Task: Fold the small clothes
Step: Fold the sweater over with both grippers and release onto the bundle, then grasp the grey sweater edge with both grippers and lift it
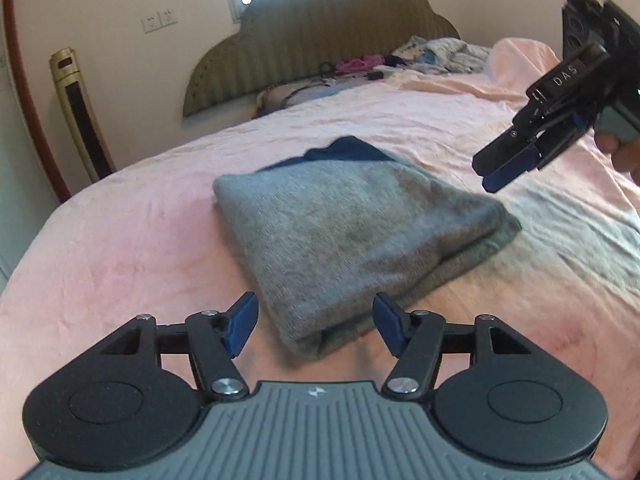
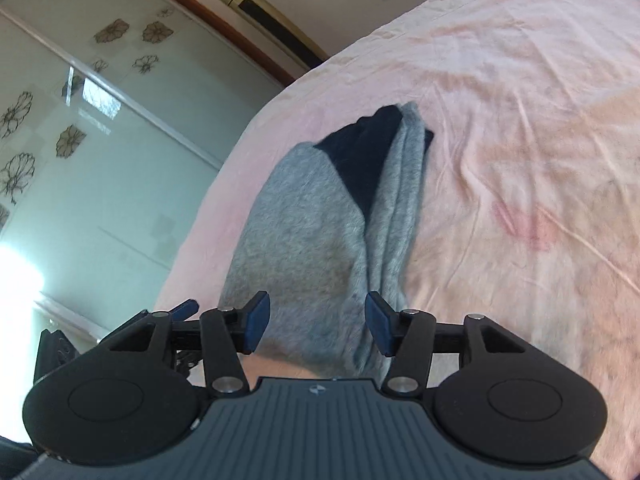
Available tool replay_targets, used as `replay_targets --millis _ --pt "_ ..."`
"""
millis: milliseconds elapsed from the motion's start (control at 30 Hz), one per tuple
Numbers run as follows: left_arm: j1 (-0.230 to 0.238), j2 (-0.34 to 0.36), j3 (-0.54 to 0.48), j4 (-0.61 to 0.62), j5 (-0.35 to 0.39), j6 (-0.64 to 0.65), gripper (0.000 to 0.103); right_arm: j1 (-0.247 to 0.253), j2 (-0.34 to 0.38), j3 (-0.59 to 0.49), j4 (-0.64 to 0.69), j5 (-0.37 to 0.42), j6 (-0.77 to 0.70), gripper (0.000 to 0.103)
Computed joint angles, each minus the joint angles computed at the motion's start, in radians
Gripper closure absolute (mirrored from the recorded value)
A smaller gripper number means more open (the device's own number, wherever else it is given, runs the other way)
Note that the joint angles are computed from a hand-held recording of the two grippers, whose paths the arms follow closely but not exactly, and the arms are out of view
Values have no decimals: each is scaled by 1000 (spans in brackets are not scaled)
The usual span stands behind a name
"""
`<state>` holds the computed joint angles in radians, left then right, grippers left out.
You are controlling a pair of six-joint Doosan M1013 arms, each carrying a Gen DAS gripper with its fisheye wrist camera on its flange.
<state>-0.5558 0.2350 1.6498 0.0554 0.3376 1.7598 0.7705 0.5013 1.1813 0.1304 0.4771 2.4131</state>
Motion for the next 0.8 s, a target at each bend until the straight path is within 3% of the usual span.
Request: replay_targets --millis 67,200,267,400,533,600,633,667,700,733,800 --pt "-9 16 -16 70 23 -73 40 11 22 -52 -30 99 -20 63" --pt "-15 37 -29 219 36 -243 40 18 63 -121 -51 221 -35 67" --pt "-13 36 -27 224 27 -240 40 24 77 -145 -92 263 -7 68" --pt "-13 22 -5 273 -2 -293 40 27 58 -122 -127 226 27 68" --pt "-14 29 -14 271 -1 -328 40 25 64 -127 -121 254 25 63" --pt "-17 32 -15 263 -14 -320 47 23 74 -133 -88 249 0 63" --pt "-18 36 -19 249 -12 -309 60 24 80 -141 -80 254 -10 63" --pt "-19 42 -26 252 -2 -318 83 25 85 -146 -78 258 -13 65" --pt "-20 48 -33 291 14 -368 91 24 88 -147 -71 252 -20 72" --pt "-16 48 -37 296 25 -396 92 23 89 -147 -58 245 -37 88" --pt "1 40 -36 219 39 -357 94 26 83 -144 -74 232 -52 88"
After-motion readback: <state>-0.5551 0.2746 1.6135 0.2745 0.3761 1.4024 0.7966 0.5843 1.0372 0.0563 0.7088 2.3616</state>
